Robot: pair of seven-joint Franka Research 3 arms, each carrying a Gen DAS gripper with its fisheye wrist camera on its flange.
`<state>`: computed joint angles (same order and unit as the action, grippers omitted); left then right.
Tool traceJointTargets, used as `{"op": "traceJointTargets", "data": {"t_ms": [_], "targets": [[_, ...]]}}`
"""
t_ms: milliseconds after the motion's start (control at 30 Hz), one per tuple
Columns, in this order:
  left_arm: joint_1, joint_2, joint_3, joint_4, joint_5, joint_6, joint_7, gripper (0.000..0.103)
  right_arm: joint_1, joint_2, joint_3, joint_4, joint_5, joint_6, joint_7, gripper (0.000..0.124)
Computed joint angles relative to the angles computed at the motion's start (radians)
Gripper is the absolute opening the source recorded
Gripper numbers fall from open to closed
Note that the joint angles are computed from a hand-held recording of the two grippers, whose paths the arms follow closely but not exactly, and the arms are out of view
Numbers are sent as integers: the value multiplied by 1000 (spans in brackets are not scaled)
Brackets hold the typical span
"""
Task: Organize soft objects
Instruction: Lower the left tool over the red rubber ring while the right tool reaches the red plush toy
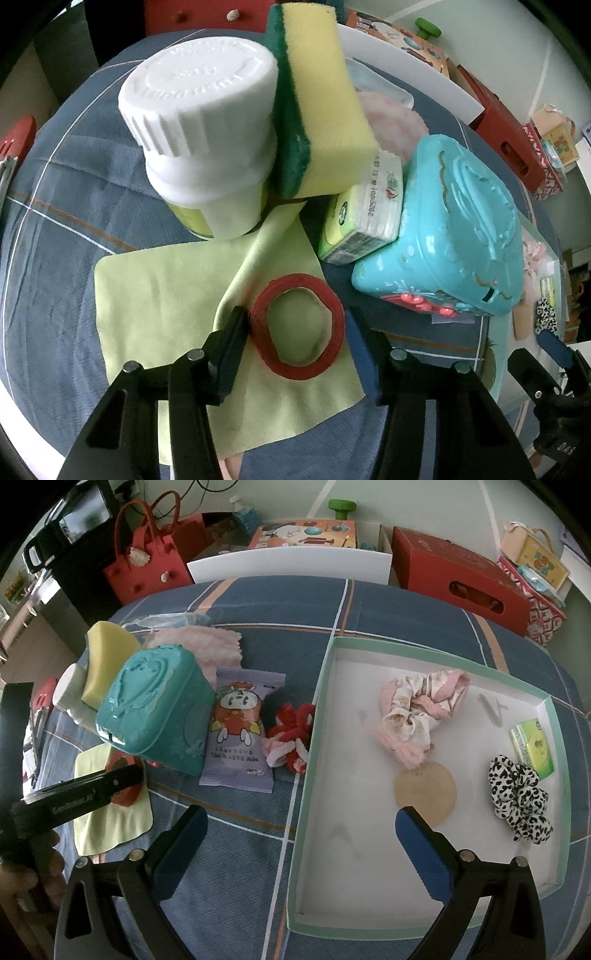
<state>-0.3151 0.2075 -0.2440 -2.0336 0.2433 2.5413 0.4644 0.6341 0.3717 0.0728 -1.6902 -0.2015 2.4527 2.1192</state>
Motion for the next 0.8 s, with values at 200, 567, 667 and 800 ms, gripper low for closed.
{"op": "traceJointTargets", "data": {"t_ms": [200, 567, 667, 800], "targets": [[-11, -19, 8, -7, 47, 14, -42, 53, -2, -1, -2, -2, -1, 14, 0, 103], [-9, -73, 3, -42, 78, 24, -88, 53, -36, 41, 11, 9, 100, 202, -102, 86], [-6, -82, 2, -48, 78, 30, -95, 53, -37, 63, 5, 29, 127, 224, -126, 79], [-4, -93, 2, -62, 87, 45, -110, 53, -41, 86, 11, 54, 164, 226, -176, 68]]}}
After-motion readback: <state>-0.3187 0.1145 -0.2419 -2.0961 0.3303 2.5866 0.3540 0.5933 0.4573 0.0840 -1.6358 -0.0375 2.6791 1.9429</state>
